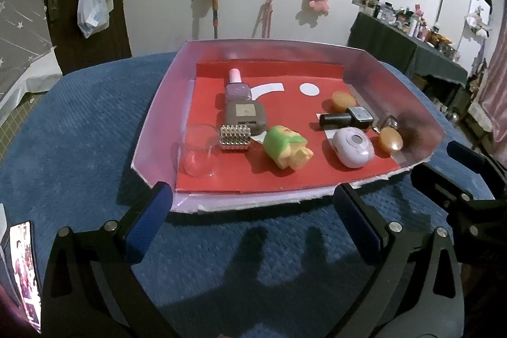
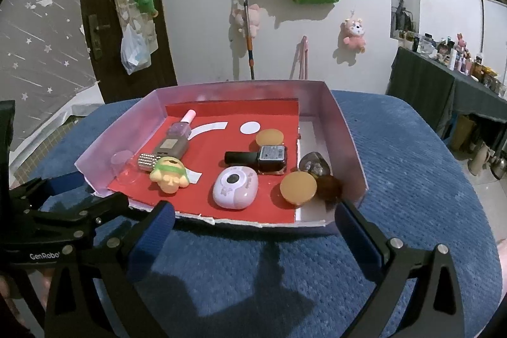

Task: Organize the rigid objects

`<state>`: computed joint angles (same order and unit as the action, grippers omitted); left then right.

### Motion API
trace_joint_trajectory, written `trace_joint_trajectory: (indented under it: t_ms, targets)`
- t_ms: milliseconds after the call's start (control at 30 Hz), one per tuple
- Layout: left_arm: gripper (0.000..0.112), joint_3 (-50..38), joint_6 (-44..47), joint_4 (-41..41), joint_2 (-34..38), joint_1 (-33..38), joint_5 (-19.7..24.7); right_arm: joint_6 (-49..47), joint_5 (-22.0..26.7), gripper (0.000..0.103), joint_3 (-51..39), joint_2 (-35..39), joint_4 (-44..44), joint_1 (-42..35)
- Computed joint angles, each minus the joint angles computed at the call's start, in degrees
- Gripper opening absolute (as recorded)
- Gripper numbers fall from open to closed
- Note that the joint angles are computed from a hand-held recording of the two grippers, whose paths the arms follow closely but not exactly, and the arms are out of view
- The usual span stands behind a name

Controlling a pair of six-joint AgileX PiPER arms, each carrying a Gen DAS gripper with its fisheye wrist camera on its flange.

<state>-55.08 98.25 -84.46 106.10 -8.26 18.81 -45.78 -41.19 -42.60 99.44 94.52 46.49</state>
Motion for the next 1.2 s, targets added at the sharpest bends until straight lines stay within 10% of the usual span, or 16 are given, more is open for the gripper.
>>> trace_joint_trajectory:
  t_ms: [1200]
  targets:
    - [0.103,8.18,15.23,-13.35,2.36,-0.65,-1.87,13.51,3.46,0.103,7.39,4.85,-1.54,3.47]
